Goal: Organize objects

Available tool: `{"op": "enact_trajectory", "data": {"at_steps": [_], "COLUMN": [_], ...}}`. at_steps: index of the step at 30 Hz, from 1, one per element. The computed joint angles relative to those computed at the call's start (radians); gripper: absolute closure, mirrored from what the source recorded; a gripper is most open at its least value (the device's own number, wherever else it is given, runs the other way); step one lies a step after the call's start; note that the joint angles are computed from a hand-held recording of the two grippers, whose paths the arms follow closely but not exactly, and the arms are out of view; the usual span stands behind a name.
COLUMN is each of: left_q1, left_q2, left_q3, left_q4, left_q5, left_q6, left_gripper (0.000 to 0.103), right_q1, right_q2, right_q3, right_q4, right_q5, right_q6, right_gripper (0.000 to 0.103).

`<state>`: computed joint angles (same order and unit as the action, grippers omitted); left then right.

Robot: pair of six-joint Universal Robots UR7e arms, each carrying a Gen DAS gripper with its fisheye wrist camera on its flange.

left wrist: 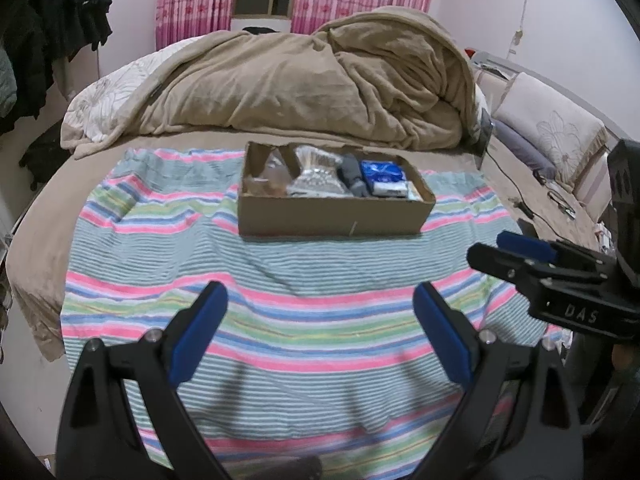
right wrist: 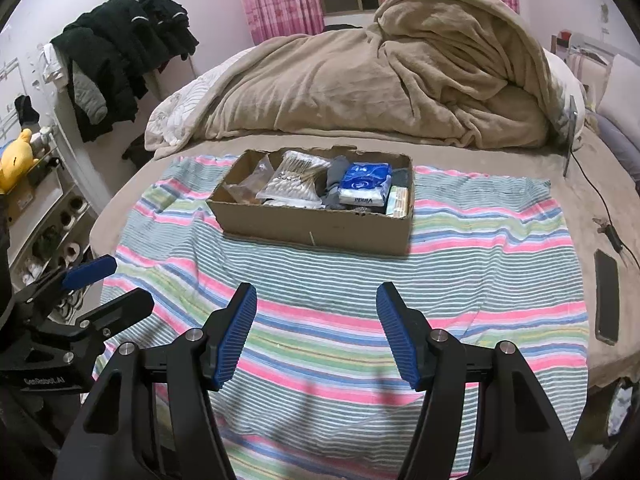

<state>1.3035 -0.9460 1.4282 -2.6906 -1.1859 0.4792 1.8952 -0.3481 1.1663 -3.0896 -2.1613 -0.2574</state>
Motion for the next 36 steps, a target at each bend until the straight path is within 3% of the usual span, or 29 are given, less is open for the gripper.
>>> {"op": "enact_trajectory", "data": {"at_steps": [36], "left_q1": [0.006], "left_q2": [0.034], "left_q3": [-0.062], "left_q4": [0.036], "left_q5": [0.01], "left_q6": [-0.007], "left_gripper": [0.008], "right_q1": [-0.014], "right_q2": [0.007], "right_q3": [-0.029], "right_q4": [0.033], "right_q5": [-0.003], "right_q6": [0.008], "right_gripper": [0.037]}}
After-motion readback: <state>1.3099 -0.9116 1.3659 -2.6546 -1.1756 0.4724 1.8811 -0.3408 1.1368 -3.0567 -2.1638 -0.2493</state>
